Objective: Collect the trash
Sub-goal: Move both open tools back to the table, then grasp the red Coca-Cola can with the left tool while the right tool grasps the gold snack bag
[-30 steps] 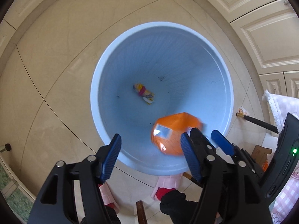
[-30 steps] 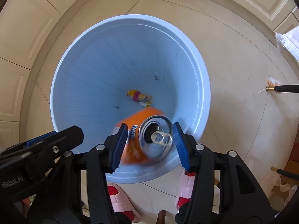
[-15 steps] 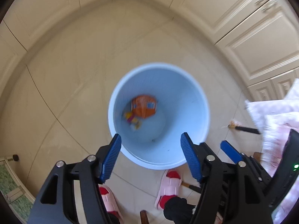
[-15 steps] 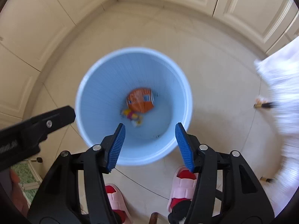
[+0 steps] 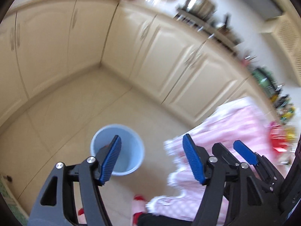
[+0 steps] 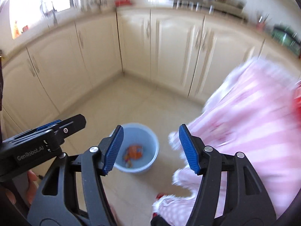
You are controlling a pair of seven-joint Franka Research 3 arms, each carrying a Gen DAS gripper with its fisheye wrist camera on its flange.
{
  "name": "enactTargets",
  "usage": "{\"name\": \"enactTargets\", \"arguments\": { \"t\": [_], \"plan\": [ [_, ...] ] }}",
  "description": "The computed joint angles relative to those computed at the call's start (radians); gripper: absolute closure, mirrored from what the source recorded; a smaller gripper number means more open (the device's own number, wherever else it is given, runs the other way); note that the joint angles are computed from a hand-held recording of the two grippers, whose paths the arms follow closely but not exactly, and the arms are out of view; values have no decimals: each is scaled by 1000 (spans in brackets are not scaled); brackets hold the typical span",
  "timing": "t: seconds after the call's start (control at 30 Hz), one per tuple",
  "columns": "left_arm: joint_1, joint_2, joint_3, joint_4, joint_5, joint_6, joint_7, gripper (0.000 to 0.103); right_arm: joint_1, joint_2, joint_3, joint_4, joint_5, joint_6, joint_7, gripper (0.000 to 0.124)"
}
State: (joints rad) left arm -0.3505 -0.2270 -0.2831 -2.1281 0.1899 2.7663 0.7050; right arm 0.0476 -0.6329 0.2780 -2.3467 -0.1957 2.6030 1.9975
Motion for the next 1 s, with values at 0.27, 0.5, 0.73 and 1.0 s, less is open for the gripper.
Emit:
{"name": "enactTargets", "arguments": {
  "t": [0.27,0.5,0.73,1.0],
  "plan": [
    [-17,-71,-117,129,178,-39,-80,29,-81,-371,-56,-89,0,-62,-44,54],
    [-115,73,-169,321,226,-102,-29,29,-199,-571,-145,-154,54,-117,-106,51],
    [-280,331,-185,629,362,-296,169,28,-347,-642,-249,-189,103,-161,-156,51],
    [-507,614,-105,1006,584,-585,332,28,-408,-620,-327,-218,193,-174,-201,49]
  ]
}}
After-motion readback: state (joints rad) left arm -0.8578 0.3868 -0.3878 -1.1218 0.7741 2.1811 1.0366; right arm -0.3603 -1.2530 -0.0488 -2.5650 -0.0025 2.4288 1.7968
